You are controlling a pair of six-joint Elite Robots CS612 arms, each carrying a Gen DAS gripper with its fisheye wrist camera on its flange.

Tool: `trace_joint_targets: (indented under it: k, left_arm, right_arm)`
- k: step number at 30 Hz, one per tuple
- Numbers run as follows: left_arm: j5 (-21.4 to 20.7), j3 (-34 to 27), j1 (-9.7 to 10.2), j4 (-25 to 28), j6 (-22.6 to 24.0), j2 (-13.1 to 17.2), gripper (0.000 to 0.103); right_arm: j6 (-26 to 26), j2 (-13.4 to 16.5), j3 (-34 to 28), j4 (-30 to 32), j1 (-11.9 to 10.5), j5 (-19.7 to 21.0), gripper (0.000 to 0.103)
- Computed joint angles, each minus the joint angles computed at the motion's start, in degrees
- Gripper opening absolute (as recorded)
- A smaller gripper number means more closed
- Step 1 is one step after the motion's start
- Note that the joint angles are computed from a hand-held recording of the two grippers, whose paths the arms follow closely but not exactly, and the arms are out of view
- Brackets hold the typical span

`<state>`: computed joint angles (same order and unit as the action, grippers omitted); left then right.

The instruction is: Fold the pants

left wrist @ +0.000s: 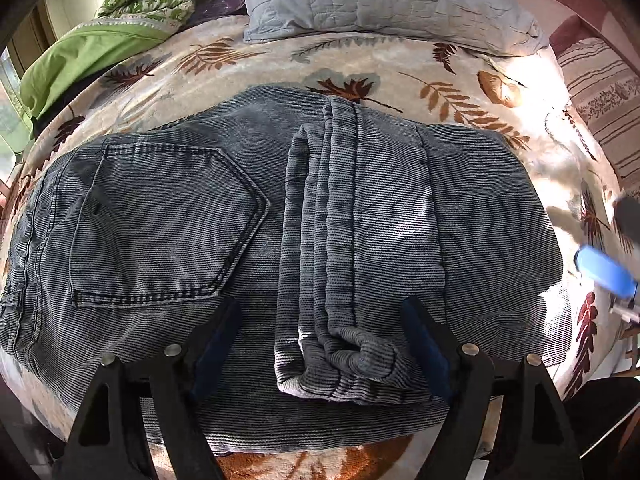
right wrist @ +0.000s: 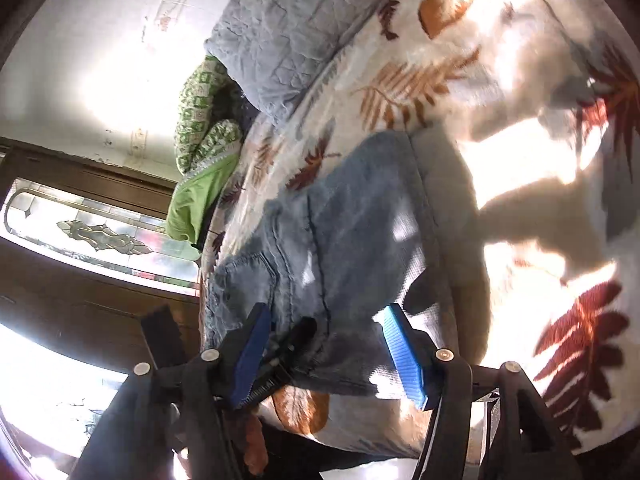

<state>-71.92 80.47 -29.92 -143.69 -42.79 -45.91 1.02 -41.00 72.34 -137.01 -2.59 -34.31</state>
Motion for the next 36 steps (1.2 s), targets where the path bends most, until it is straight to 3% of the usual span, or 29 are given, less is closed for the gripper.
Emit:
trace_joint_targets:
  k: [2, 7, 8, 10, 12, 17, 22, 25, 26, 28, 33, 34, 36]
  left_arm:
    - [-0.40, 0.37, 0.10, -0.99, 0.08, -0.05, 0.083]
    - [0.29, 1.81, -0.11, -4.01, 0.88, -0.27, 0.084]
    - [0.39, 2.23, -0.15, -4.64, 0.86, -0.39, 0.084]
    - [0.74, 2.40, -0.25, -5.10, 1.06, -0.36, 0.084]
    - [1.11, 2.49, -0.34, -5.45, 1.32, -0.32, 0.085]
    - [1.22, 2.61, -0.36, -5.60, 1.33, -0.33, 0.086]
    - [1.41, 2.58, -0.37, -5.69, 1.22, -0.23, 0.087]
    - [0.85, 2.34, -0.20, -5.35, 1.25, -0.19, 0.088]
    - [0.43, 2.21, -0.10, -5.00, 1.13, -0.25, 0.088]
    - [-0.69, 2.03, 0.13, -3.95, 0.08, -0.60, 0.087]
    - [0.51, 2.84, -0.37, -5.81, -1.57, -1.32, 0.087]
    - [1.44, 2.04, -0.59, -3.40, -0.97, -1.00, 0.087]
    - [3.23, 0.47, -0.98, 1.55, 1.05, -0.03, 0.092]
  right_arm:
    - [1.69, 1.80, -3.84, 0.23, 0.25, 0.67, 0.062]
    - [-1.35, 10.36, -19.70, 15.78, 1.76, 3.63, 0.063]
    - [-1.94, 11.99, -22.53, 18.17, 2.06, 2.53, 0.063]
    - [-0.45, 14.42, -25.69, 17.47, 2.45, -1.86, 0.062]
    - [3.40, 15.62, -25.37, 12.05, 2.22, 1.54, 0.061]
    - [-1.27, 12.26, -21.81, 9.85, 2.41, -1.80, 0.061]
    - [-7.82, 6.06, -11.53, 14.94, 0.67, 3.37, 0.062]
    - [-10.58, 3.41, -6.47, 18.03, 0.28, 0.60, 0.062]
    - [-11.43, 3.08, -5.15, 17.89, 0.20, -0.13, 0.061]
    - [-8.41, 2.73, -2.76, 13.92, -0.53, 2.63, 0.060]
    - [-12.26, -0.45, 0.78, 11.34, -0.37, -1.65, 0.061]
    - [-13.17, -0.58, 0.93, 12.11, -0.05, -4.36, 0.061]
    - [-12.63, -0.55, 1.42, 11.07, -0.01, -4.89, 0.059]
